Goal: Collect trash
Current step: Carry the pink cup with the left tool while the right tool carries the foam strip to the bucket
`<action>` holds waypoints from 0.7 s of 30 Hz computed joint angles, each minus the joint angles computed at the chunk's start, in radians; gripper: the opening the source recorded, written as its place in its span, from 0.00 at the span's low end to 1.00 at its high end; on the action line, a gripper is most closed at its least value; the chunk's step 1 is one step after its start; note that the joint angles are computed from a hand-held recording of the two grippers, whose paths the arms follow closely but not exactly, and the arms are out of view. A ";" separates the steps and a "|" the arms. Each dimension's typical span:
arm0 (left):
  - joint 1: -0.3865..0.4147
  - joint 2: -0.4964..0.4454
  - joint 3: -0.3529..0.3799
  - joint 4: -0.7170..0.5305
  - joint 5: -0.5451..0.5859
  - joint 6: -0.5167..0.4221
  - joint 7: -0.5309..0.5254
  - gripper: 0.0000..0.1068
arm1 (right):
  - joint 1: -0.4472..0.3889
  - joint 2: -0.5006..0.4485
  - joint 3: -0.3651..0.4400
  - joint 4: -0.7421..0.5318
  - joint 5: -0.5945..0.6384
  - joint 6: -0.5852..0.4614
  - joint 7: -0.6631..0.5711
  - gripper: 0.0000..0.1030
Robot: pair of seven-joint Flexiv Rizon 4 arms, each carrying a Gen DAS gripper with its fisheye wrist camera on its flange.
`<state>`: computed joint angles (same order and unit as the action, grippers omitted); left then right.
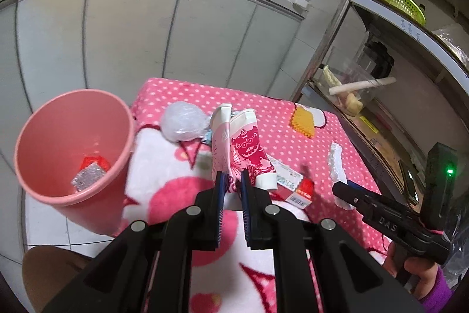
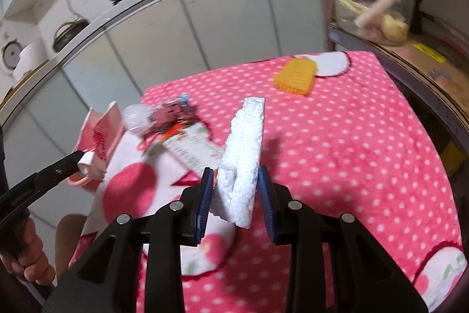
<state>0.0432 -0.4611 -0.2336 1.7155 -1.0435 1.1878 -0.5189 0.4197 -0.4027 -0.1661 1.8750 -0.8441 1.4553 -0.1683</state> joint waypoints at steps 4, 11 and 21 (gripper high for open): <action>0.006 0.025 -0.005 0.034 -0.051 0.049 0.044 0.10 | -0.001 -0.027 0.042 -0.049 0.027 -0.003 -0.076 0.31; 0.008 0.045 0.012 0.057 -0.117 0.111 0.090 0.10 | 0.014 -0.097 0.106 -0.164 0.140 -0.008 -0.243 0.31; 0.040 0.028 0.023 0.044 -0.200 0.214 0.135 0.10 | 0.007 -0.234 0.243 -0.417 0.334 -0.086 -0.544 0.31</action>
<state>0.0833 -0.4328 -0.2106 1.7593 -1.2434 1.4017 -0.3841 0.4270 -0.6365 0.0771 1.4576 -0.5098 1.3693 -0.7119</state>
